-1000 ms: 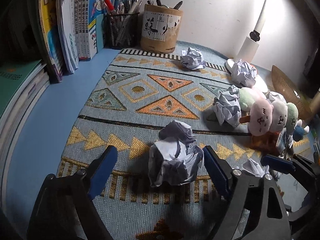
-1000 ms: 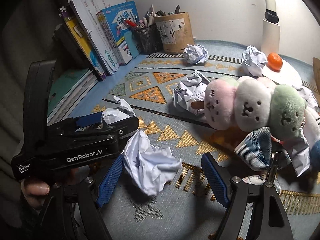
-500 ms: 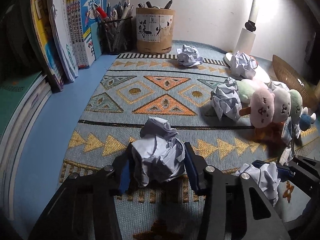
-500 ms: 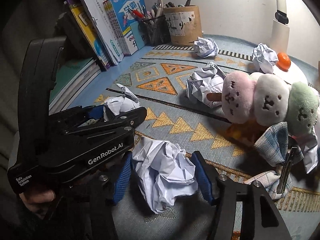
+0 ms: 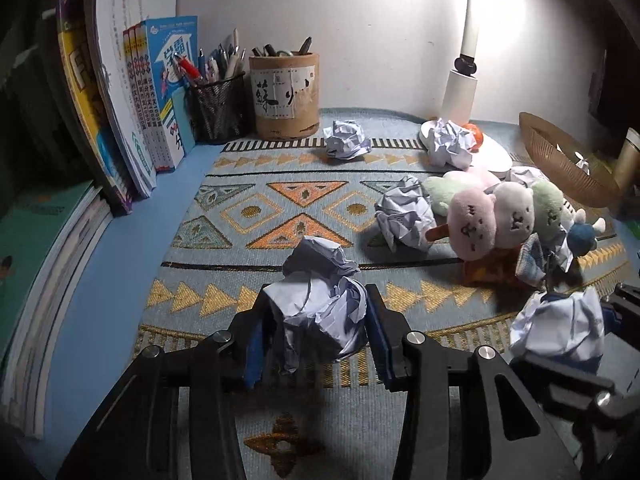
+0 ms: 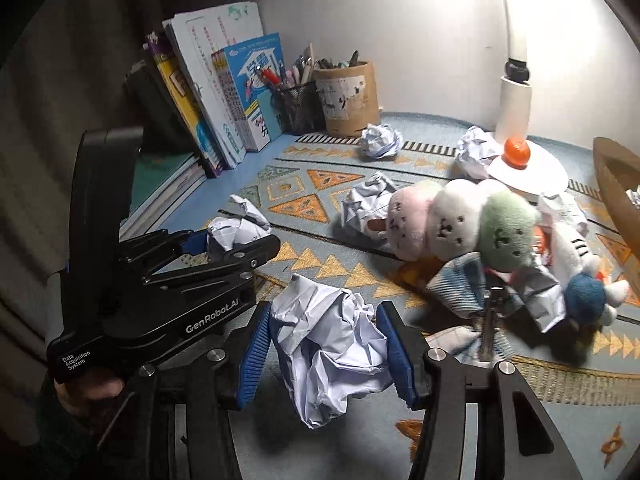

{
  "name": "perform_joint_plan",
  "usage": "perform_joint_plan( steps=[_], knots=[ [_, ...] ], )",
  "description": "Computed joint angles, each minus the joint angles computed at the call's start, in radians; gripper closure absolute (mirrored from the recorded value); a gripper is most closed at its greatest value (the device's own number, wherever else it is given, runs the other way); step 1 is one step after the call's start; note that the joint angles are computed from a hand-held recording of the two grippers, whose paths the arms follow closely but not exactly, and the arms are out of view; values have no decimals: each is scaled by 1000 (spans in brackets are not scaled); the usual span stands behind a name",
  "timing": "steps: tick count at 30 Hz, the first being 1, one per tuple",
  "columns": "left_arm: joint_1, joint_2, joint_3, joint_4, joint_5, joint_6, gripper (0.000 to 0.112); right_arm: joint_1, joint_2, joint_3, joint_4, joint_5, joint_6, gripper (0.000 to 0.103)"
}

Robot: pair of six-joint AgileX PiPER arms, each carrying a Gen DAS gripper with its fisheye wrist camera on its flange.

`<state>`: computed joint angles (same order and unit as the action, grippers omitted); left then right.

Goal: Organize objects
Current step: 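Grasp the paper ball with the left tool while the right tool grasps another, then drop both paper balls into the woven bowl, opening both tools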

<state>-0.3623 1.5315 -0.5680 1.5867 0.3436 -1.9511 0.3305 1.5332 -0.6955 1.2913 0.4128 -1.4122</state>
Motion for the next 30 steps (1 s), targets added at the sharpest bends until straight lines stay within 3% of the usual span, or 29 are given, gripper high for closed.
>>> perform_joint_plan(
  steps=[6, 10, 13, 16, 21, 28, 30],
  knots=[
    [-109, -46, -59, -193, 39, 174, 72, -264, -108, -1, -65, 125, 21, 51],
    [-185, -15, -179, -334, 63, 330, 72, -483, -93, -90, -126, 226, 73, 51],
    [-203, 54, -346, -613, 40, 624, 72, -615, -20, -211, -185, 266, 165, 51],
    [-189, 179, -509, -913, -89, 895, 72, -698, 76, -358, -233, 267, 294, 50],
    [-217, 449, -930, -1391, 17, 1327, 72, -713, 241, -589, -379, 216, 495, 49],
    [-259, 757, -1468, -1377, 231, 1355, 69, -698, 422, -836, -501, 256, 652, 49],
    [-267, 828, -1591, -1339, 281, 1325, 60, -690, 443, -869, -534, 244, 681, 36]
  ],
)
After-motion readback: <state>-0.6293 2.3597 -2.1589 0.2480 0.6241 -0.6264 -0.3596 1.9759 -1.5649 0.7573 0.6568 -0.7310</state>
